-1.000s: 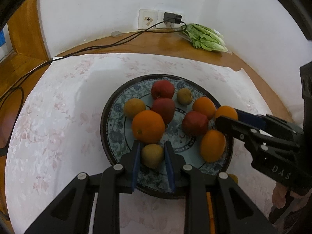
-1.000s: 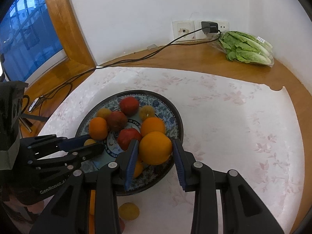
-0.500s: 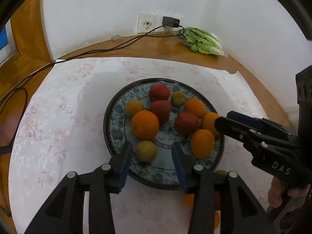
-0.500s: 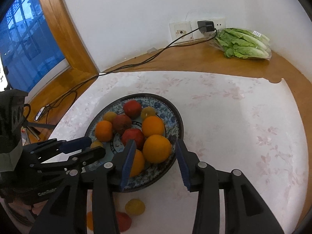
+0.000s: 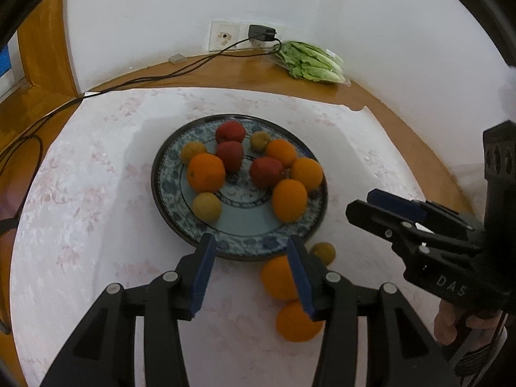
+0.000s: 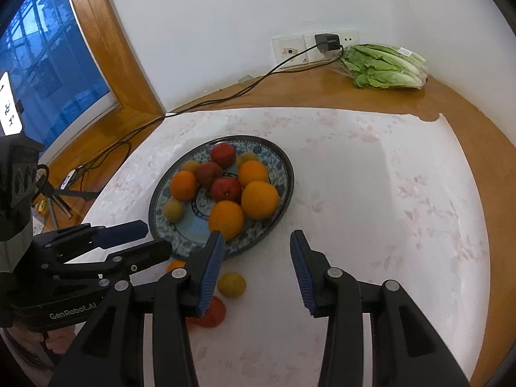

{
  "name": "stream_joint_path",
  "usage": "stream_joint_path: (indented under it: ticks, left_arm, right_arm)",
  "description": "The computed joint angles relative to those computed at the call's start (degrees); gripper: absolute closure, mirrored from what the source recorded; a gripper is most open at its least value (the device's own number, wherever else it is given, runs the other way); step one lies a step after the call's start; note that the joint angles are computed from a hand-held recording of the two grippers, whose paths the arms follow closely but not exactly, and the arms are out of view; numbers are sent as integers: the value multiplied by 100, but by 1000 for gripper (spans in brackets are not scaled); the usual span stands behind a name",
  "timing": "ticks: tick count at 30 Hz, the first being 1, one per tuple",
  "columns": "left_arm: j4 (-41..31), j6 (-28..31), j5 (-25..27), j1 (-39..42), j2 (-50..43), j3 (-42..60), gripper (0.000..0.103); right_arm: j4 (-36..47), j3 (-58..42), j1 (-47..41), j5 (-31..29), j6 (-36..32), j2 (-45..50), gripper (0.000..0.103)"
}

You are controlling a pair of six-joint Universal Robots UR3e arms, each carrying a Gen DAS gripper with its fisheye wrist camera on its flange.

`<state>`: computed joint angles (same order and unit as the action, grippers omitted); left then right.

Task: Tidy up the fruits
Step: 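Withdraw both grippers from the plate toward the remaining fruit, then move the left gripper to an orange while the right gripper approaches a red apple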

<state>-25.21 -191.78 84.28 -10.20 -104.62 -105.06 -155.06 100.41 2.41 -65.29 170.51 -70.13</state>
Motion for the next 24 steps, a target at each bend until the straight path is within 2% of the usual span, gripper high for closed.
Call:
stream_joint_path:
  ticks: [24]
  left_arm:
    - [-72,-264,-70,-303,-128,-86,54]
  right_arm:
    - [-305,1404,-391,273,-94,-887,59]
